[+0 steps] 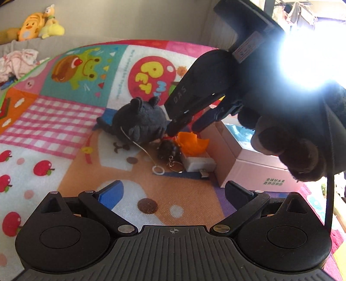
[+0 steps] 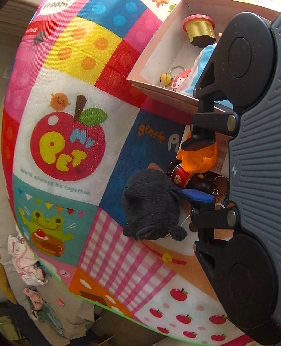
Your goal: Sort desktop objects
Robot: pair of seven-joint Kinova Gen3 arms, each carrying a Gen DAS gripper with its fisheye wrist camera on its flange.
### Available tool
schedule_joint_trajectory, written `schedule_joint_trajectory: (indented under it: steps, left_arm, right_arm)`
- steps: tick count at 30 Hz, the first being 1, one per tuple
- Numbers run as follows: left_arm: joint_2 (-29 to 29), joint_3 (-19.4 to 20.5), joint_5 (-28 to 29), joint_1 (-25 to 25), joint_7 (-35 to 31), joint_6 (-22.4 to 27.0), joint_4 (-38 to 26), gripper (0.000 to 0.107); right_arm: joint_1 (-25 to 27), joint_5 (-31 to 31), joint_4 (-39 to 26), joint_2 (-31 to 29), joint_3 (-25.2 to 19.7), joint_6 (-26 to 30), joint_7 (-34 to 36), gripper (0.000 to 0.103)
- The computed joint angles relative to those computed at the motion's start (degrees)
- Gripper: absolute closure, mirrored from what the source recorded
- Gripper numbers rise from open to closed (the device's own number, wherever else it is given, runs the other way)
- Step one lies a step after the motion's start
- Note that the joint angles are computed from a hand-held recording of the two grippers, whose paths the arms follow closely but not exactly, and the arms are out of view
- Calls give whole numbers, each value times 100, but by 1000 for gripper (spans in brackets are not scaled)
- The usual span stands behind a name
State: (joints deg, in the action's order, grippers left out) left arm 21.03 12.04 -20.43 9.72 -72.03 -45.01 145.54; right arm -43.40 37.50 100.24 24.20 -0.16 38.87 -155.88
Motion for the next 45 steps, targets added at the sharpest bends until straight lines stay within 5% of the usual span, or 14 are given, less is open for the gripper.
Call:
schedule_joint_trajectory:
  steps: [3, 6, 10, 15, 20, 23, 25, 28, 30, 35, 37, 38, 43, 45]
  left_arm:
    - [24, 40, -206, -132, 117, -25, 2, 5]
    - [38, 45, -292, -165, 144, -50, 5, 5]
    - [58, 44, -390, -207, 150, -91, 13, 5]
    - [52, 29, -351, -173, 120, -48, 7, 5]
    - [-12, -47, 53, 100, -150, 38, -4, 5]
    - [-125, 35, 564, 298, -446, 401, -163, 5]
    - [-199, -291, 1003, 814, -903, 559, -315, 7]
    - [-194, -523, 1533, 1291, -1575, 1019, -762, 27]
    - [-109, -363, 1787, 1221, -1787, 1485, -1161, 30]
    - [223, 70, 1487, 809, -1351, 2449, -1956, 49]
    - [301, 123, 1456, 756, -1270, 2379, -1976, 56]
    - [289, 143, 1420, 727, -1234, 2389, -1965, 72]
    - [-152, 296, 848, 355, -805, 1942, -1296, 74]
    - [-396, 654, 382, -148, -491, 1774, -909, 75]
  right_arm:
    - [-14, -29, 55, -47, -65, 49, 124, 93]
    - [-111, 324, 445, -405, -174, -91, -245, 100]
    - [279, 929, 1210, -1261, -973, -414, -1065, 101]
    - [-545, 1537, 2212, -2417, -765, -514, -2230, 101]
    - [-512, 1752, 2655, -2706, -1540, 376, -3089, 100]
    - [-443, 1940, 2931, -2653, -1968, 827, -3788, 92]
    - [-364, 2032, 3148, -2653, -2196, 905, -4254, 79]
    - [-436, 2218, 3414, -2546, -2413, 1077, -4951, 70]
    - [-555, 2276, 3510, -2467, -2483, 1241, -5196, 66]
    - [-912, 2416, 3576, -2317, -2578, 1717, -5465, 55]
    - [-1049, 2507, 3541, -2252, -2591, 1941, -5476, 53]
    - [-1100, 2557, 3507, -2216, -2582, 2036, -5462, 53]
    - [-1102, 3049, 3269, -2045, -2381, 2026, -5060, 51]
    - [-890, 3289, 3101, -1965, -2296, 1767, -4706, 51]
